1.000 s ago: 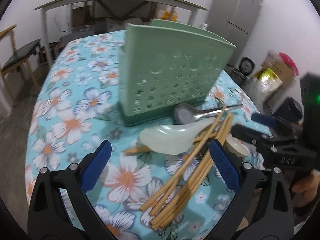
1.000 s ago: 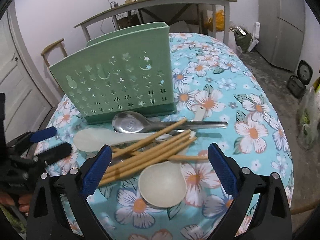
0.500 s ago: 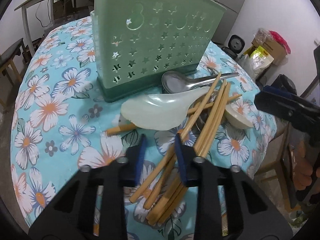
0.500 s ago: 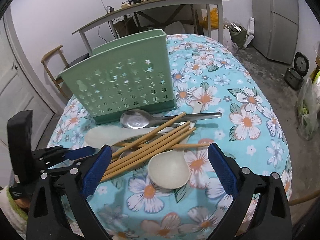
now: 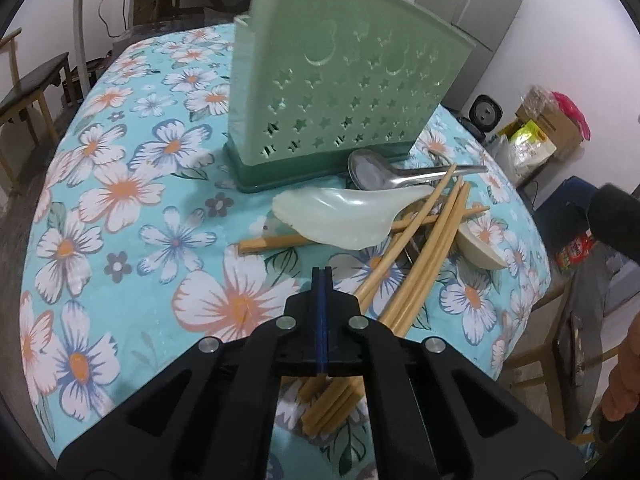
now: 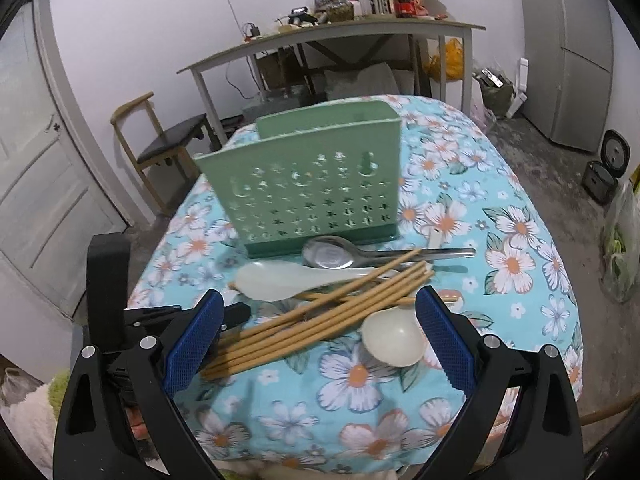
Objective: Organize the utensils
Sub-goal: 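Lift the wooden chopstick upright out of the pile with the left tool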
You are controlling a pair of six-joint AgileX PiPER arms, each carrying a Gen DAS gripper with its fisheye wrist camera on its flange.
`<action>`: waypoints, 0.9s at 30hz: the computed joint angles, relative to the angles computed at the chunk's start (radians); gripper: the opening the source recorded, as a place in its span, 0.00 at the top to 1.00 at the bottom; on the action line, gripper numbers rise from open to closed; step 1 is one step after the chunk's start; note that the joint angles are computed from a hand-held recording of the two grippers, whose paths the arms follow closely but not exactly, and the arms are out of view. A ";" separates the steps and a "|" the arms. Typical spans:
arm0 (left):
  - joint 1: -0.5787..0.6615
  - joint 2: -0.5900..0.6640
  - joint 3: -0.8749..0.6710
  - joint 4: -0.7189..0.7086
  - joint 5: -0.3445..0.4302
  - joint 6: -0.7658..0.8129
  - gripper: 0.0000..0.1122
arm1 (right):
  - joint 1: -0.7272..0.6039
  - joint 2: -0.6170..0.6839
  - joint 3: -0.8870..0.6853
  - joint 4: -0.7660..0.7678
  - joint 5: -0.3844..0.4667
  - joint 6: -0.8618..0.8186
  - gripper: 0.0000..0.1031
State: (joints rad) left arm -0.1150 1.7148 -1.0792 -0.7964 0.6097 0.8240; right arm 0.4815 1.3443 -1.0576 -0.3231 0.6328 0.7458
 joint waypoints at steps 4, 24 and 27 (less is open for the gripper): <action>0.016 -0.035 0.027 -0.023 -0.004 0.013 1.00 | 0.049 -0.024 0.011 -0.058 0.012 0.066 0.09; 0.223 -0.086 0.111 -0.108 0.124 0.094 1.00 | -0.025 -0.055 0.161 -0.037 -0.072 0.157 0.13; 0.229 -0.071 0.091 -0.092 0.147 0.110 1.00 | -0.083 -0.020 0.170 0.065 -0.120 0.064 0.15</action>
State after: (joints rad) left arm 0.1141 1.6441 -0.9877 -0.8889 0.7571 0.9345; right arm 0.3989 1.3246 -0.8875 -0.2583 0.5124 0.8096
